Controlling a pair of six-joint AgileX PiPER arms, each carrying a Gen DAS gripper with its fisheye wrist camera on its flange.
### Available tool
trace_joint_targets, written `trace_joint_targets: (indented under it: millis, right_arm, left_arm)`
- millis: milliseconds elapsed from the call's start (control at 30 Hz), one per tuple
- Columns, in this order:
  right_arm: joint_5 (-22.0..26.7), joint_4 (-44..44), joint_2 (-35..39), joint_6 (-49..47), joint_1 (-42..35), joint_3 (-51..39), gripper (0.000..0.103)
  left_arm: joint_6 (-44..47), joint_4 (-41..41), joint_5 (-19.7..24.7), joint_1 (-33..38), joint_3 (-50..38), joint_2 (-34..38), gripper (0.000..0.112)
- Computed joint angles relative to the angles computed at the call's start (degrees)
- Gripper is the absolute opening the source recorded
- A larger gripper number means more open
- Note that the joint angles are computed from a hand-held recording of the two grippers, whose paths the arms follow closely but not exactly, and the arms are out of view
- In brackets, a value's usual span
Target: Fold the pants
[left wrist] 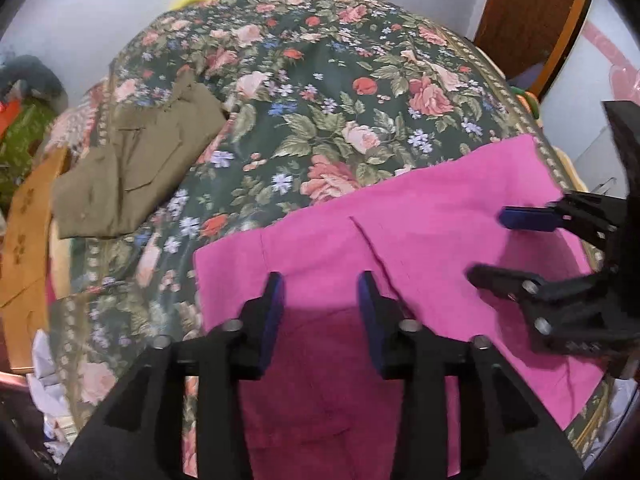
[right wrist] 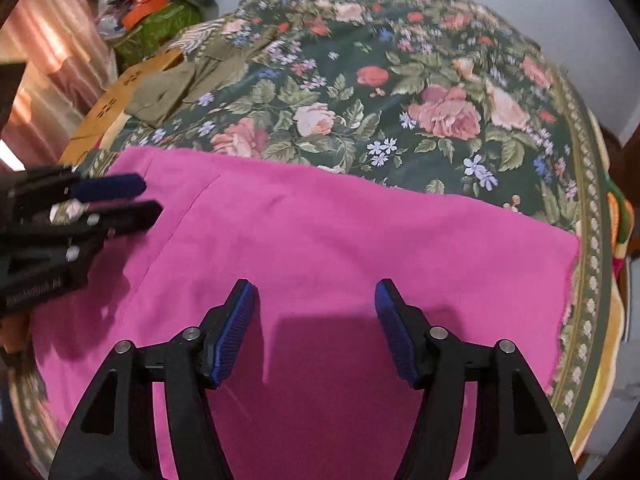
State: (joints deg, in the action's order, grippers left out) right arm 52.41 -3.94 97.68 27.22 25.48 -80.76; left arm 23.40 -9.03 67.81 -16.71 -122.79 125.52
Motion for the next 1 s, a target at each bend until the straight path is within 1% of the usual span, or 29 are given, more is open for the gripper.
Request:
trace_joint_targets:
  millis: [33, 67, 100, 133, 233, 333, 400, 533, 600, 700, 767, 800, 900, 933, 1000]
  right_arm:
    - [0.57, -0.04, -0.91, 0.07, 0.64, 0.68, 0.069]
    - [1.12, 0.11, -1.58, 0.67, 1.27, 1.25, 0.070]
    - [1.43, 0.05, -2.43, 1.17, 1.80, 2.09, 0.070]
    - [1.67, -0.94, -3.36, 2.00, 2.72, 3.08, 0.070]
    - [2.74, -4.55, -6.46, 4.78, 5.83, 6.29, 0.070]
    - [3.52, -7.90, -9.88, 9.67, 9.09, 10.01, 0.070]
    - [4.37, -8.42, -11.18, 11.20, 10.01, 10.90, 0.071]
    - [4.07, -10.04, -15.81, 17.16, 12.58, 15.13, 0.071]
    - [5.25, -10.18, -16.94, 19.10, 13.41, 15.38, 0.071]
    - [8.96, -11.72, -17.26, 20.39, 15.77, 14.01, 0.071]
    - [11.05, -13.57, -17.58, 21.13, 18.02, 13.27, 0.071]
    - [11.62, -14.26, -17.80, 21.46, 18.92, 13.02, 0.071]
    - [12.58, -16.23, -18.40, 22.96, 20.98, 12.25, 0.071]
    - [12.64, -16.92, -18.52, 23.75, 21.50, 11.93, 0.071]
    - [12.29, -18.07, -18.72, 25.22, 22.30, 11.24, 0.071]
  left_arm:
    - [-0.46, 1.00, -1.82, -0.14, 2.51, -1.45, 0.060]
    - [-0.04, 0.70, -2.23, 0.17, 4.21, -2.43, 0.065]
    - [0.50, 0.15, -1.64, 0.54, 4.78, -2.71, 0.065]
    - [0.96, -0.15, -1.96, 0.85, 6.72, -3.64, 0.065]
    - [2.80, -0.48, -8.11, 1.55, 17.16, -9.96, 0.070]
    - [3.75, -1.25, -10.99, 2.50, 23.44, -14.52, 0.072]
    - [4.28, -1.89, -11.92, 3.35, 26.86, -17.13, 0.075]
    - [6.95, -2.78, -13.73, 4.73, 32.49, -21.30, 0.080]
    - [8.09, -3.10, -13.81, 5.55, 34.40, -23.15, 0.080]
    - [8.95, -3.37, -13.25, 6.77, 35.95, -25.38, 0.080]
    - [8.48, -3.10, -11.56, 7.46, 35.64, -26.13, 0.081]
    - [7.81, -2.69, -10.76, 7.71, 35.28, -26.50, 0.081]
    - [6.39, -2.58, -10.56, 8.53, 35.78, -28.35, 0.081]
    - [6.18, -2.85, -10.18, 8.94, 35.64, -28.60, 0.082]
    - [5.82, -4.91, -8.24, 10.49, 35.52, -29.38, 0.090]
